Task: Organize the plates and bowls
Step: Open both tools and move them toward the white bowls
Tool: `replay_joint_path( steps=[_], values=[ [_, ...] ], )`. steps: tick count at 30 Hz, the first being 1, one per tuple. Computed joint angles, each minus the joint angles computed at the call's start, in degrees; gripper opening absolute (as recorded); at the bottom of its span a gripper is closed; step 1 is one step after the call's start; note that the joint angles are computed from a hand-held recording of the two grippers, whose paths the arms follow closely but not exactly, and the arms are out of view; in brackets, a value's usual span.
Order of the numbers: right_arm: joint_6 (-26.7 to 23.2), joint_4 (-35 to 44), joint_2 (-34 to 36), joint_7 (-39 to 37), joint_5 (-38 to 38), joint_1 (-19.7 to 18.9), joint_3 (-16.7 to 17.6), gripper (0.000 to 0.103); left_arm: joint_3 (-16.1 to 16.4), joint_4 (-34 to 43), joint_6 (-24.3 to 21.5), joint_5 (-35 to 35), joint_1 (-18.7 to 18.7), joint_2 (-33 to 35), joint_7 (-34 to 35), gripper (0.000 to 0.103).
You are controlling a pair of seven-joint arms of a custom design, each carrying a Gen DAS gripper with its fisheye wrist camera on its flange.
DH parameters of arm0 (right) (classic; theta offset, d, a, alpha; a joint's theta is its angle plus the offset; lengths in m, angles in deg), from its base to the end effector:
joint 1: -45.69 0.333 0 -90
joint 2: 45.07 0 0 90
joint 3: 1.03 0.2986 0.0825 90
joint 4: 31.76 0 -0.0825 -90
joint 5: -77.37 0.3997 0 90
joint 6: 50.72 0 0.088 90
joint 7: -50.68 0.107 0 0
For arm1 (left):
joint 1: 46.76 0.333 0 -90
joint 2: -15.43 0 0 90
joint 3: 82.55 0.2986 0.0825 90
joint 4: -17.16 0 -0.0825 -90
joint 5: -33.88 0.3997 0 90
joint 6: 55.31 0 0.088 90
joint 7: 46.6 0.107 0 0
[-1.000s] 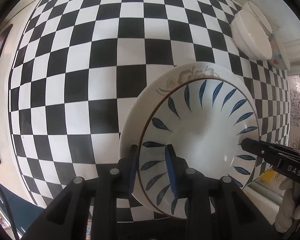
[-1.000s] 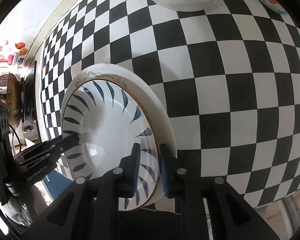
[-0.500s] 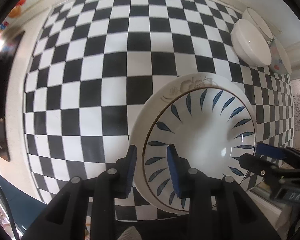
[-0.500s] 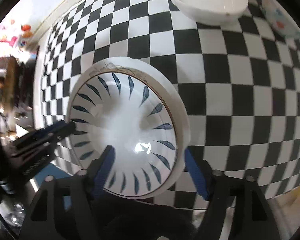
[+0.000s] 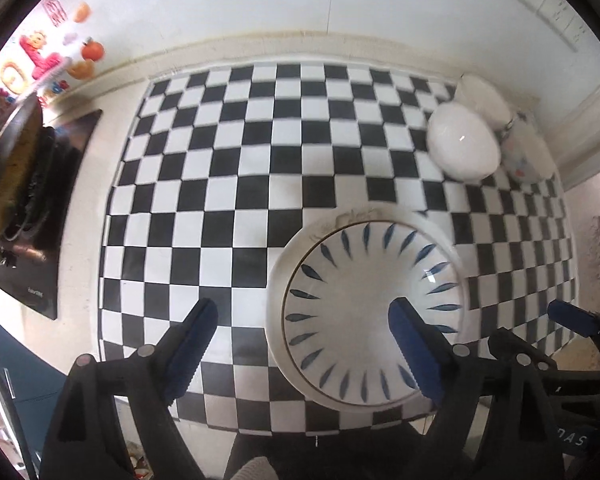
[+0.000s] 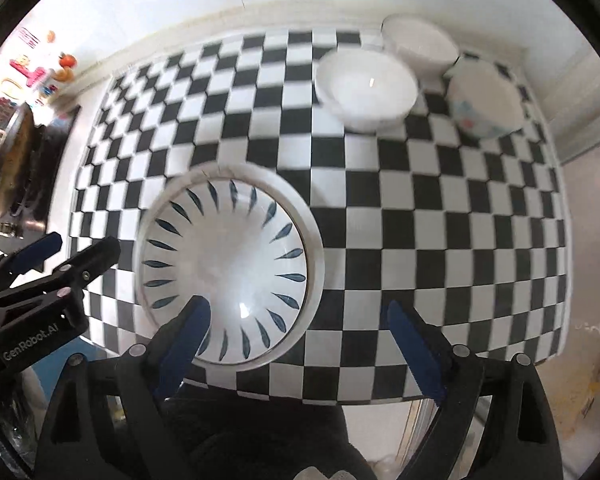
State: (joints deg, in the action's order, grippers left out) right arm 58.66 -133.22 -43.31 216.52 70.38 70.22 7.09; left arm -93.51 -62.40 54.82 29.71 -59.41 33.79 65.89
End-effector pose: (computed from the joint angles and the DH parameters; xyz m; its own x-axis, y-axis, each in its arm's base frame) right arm 0.5092 0.3149 0.5216 -0.6536 -0.7532 -0.0743 -0.7415 0.6569 -0.1365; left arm 0.6350 -0.2628 0.5350 -0.6998 -0.7132 0.0398 -0.6983 0.6714 -0.2481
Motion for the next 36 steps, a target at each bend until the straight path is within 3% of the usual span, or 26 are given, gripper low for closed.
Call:
replay_joint_path(
  steps=[5, 11, 26, 31, 36],
  values=[
    [-6.0, 4.7, -1.7, 1.9, -5.4, 1.8, 1.4, 0.092, 0.0, -4.9, 2.4, -0.8, 0.8, -6.8, 0.0, 0.087],
    [-11.2, 9.1, -3.2, 3.7, -9.6, 3.7, 2.7, 0.093, 0.0, -7.1, 1.2, -2.3, 1.8, -12.2, -0.1, 0.087],
    [-23.6, 24.7, 2.8, 10.3, -15.3, 9.3, 4.1, 0.093, 0.8, -6.4, -1.0, -8.5, 4.3, -16.6, 8.7, 0.087],
    [-18.0, 19.3, -0.1, 16.0, -16.2, 9.2, 3.3, 0.093, 0.7, -4.1, -2.0, -10.2, 4.6, -14.2, 11.2, 0.087],
    [-15.2, 9.6, -6.3, 21.7, -20.1, 7.3, 3.4, 0.093, -0.4, -1.8, 3.1, -10.1, 3.3, -10.2, 11.1, 0.087]
  ],
)
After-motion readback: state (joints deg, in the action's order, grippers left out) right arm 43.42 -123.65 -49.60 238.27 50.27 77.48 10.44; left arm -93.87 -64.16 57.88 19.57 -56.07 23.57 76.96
